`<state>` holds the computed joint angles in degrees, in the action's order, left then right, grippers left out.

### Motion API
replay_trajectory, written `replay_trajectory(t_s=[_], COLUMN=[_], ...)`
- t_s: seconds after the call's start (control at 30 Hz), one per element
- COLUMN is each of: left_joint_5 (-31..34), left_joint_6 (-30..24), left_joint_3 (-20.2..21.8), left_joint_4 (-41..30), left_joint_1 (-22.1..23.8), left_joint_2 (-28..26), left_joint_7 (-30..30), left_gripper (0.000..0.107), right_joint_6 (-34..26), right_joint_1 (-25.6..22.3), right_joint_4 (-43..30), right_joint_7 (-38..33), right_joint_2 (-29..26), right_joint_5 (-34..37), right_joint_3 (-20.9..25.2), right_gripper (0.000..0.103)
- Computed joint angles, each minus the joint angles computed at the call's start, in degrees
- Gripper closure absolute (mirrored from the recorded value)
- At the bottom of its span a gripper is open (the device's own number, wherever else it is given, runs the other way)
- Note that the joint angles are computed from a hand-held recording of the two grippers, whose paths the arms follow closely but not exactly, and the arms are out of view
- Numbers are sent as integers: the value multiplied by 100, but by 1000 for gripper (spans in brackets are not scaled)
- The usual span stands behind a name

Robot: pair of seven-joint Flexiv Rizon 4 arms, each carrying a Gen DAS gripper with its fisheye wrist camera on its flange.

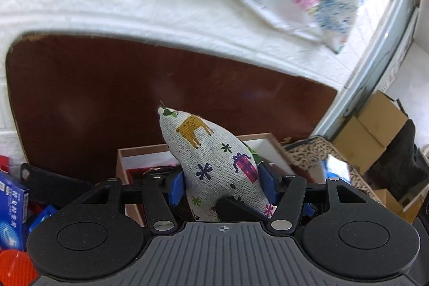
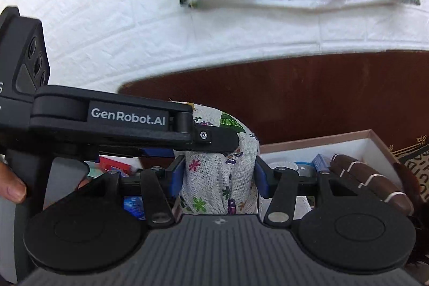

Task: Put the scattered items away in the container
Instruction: 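Lower the pouch into the cardboard box and open the right gripper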

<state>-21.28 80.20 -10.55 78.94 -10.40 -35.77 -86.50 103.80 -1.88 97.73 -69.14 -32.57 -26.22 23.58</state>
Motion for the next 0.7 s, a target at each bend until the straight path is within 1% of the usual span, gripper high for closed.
replay_trajectory(t_s=[0.07,0.1,0.13,0.17,0.23,0.33,0.4,0.5,0.57,0.6,0.63,0.7], left_joint_5=[153,272,464,604,630,530,506,458,358,348,371,449], left_joint_6=[-313,-500,-607,-531,-234,-7,199,403,473,461,419,294], left_joint_3=[373,655,917,993,729,404,302,262,7,-4,67,280], left_joint_4=[-315,-466,-558,-529,-305,-5,188,371,487,506,496,405], left_joint_1=[-179,-323,-447,-470,-284,-74,-21,-35,94,80,20,-152], left_joint_2=[-197,-274,-321,-327,-276,-154,-55,79,139,157,166,136], left_joint_7=[-244,-472,-769,-903,-737,-602,-506,-507,-342,-300,-288,-342], left_gripper=[40,28,24,23,20,20,20,19,19,19,19,19], right_joint_6=[-135,-251,-337,-338,-203,-51,74,253,288,226,110,-111], right_joint_1=[287,354,446,536,577,677,712,619,557,484,382,191], right_joint_4=[-153,-204,-199,-150,-34,203,386,615,630,585,530,412], right_joint_7=[-16,-64,-130,-214,-392,-551,-624,-662,-634,-604,-574,-562], right_joint_2=[-107,-149,-144,-116,-82,57,165,287,285,253,217,125], right_joint_5=[47,42,63,106,179,266,301,281,200,117,26,-73], right_joint_3=[-303,-365,-471,-589,-650,-796,-852,-765,-698,-608,-481,-200], right_gripper=[45,41,37,35,33,33,33,34,35,41,50,54])
